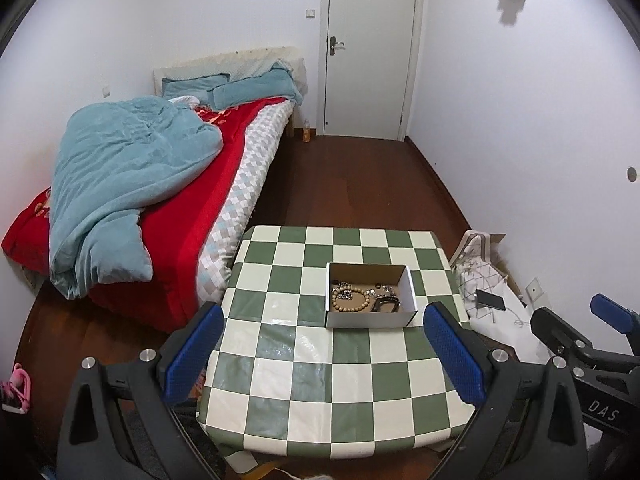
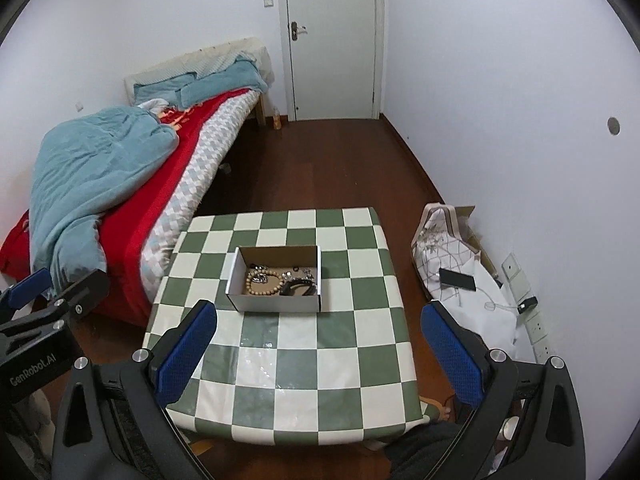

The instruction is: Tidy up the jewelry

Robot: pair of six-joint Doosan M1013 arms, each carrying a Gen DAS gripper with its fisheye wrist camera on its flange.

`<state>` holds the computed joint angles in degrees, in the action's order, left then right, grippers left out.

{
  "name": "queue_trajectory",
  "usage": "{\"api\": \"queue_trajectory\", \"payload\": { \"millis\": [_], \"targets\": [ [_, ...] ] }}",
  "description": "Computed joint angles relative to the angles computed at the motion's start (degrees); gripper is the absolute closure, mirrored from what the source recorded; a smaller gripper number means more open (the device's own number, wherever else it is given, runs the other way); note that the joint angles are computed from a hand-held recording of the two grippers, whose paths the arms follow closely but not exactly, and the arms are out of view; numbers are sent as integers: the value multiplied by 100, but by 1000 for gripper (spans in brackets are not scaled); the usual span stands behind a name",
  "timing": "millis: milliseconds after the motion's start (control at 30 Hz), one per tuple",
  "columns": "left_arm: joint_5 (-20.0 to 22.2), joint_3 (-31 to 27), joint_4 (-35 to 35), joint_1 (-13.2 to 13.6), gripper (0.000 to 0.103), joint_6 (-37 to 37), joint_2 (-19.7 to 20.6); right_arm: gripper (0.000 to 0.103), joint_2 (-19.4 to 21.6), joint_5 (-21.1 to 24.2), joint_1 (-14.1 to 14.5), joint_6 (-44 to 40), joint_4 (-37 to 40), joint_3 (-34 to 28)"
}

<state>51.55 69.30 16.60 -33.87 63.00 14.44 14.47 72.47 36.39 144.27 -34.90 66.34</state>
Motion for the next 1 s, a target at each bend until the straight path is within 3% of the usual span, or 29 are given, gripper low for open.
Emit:
{"api": "queue_trajectory", "payload": {
  "millis": [333,1000],
  "targets": [
    [243,-244,244,-15,1,-141,81,0,54,166,65,-222,-107,-288],
    [759,-715,153,52,1,-81,489,0,490,367,-317,-621,291,-714]
  ]
}}
